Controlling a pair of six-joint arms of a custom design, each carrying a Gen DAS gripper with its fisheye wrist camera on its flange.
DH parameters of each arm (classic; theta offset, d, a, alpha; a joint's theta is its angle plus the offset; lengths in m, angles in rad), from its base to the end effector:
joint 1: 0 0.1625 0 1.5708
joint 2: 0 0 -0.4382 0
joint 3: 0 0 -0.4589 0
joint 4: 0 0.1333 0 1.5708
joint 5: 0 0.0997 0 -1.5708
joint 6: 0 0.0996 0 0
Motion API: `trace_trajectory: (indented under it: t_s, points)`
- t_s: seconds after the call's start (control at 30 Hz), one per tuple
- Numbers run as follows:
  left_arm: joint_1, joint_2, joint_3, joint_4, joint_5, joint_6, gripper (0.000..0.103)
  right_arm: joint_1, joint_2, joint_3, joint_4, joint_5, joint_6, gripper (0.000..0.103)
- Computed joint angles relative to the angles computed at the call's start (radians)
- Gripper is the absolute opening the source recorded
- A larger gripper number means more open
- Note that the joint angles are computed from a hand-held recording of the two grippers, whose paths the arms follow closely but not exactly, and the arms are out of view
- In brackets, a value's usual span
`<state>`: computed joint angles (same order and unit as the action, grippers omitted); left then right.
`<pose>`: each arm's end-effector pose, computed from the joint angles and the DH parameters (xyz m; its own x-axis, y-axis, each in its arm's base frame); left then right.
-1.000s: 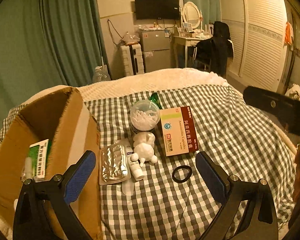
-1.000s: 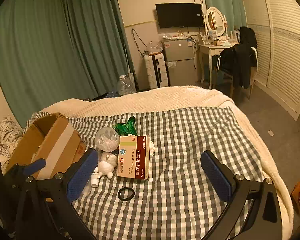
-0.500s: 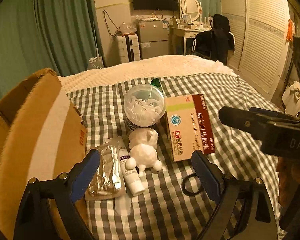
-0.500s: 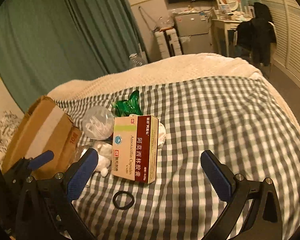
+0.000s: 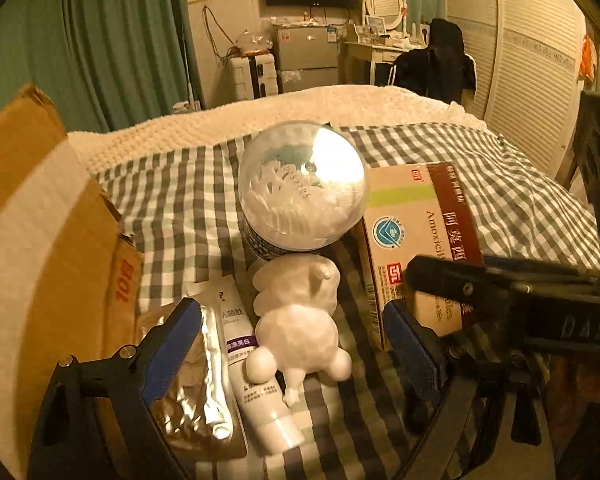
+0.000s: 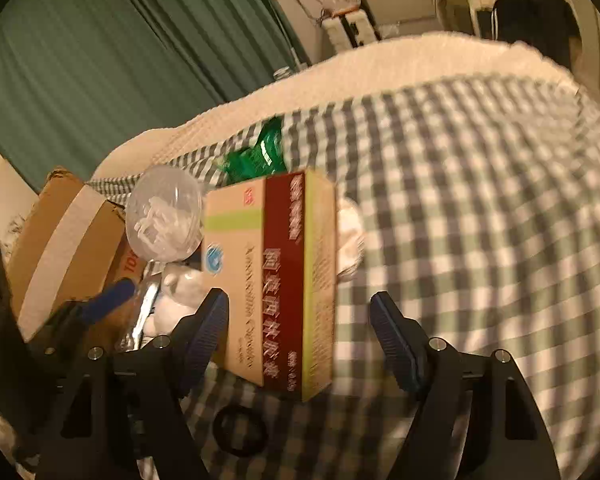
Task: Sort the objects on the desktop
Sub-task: 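Grasp the white figurine with the left tool while the right tool grasps the amoxicillin box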
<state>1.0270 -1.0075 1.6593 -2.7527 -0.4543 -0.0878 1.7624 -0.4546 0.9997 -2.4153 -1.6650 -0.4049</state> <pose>-0.1751 -0.7202 0.2673 -0.6474 -0.2259 -0.7279 0.3911 0.7213 -0.5717 0.2951 -0.8703 0.0516 -0.8315 -0.5187 0.1988 -0.5543 0.7982 -0.2357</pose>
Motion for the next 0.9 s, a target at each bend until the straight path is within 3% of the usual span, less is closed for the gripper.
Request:
trace_trajectory:
  t_s: [0.13,0.27,0.4,0.6,0.67,0.73,0.9]
  points:
    - [0.008,0.003,0.002,-0.052,-0.023,0.025,0.094,-0.004,-0.007,0.016,-0.018,0.032,0.029,0.052]
    - [0.010,0.001,0.007,-0.066,-0.028,0.030,0.093,-0.015,-0.033,0.052,-0.028,0.064,0.075,0.045]
    - [0.003,-0.012,0.014,-0.008,-0.025,-0.015,0.091,-0.007,-0.066,0.083,-0.061,0.052,0.061,0.037]
    - [0.006,0.012,-0.006,0.044,-0.012,-0.003,0.089,0.050,-0.124,0.168,-0.236,-0.154,-0.027,0.034]
    - [0.006,0.025,-0.011,0.031,0.002,0.023,0.062,0.069,-0.130,0.182,-0.285,-0.240,-0.065,0.032]
    - [0.005,0.031,-0.013,0.004,-0.015,0.062,0.053,0.082,-0.132,0.191,-0.313,-0.314,-0.100,0.029]
    - [0.003,0.042,-0.010,-0.031,-0.010,0.091,0.052,0.081,-0.100,0.150,-0.266,-0.344,-0.080,0.030]
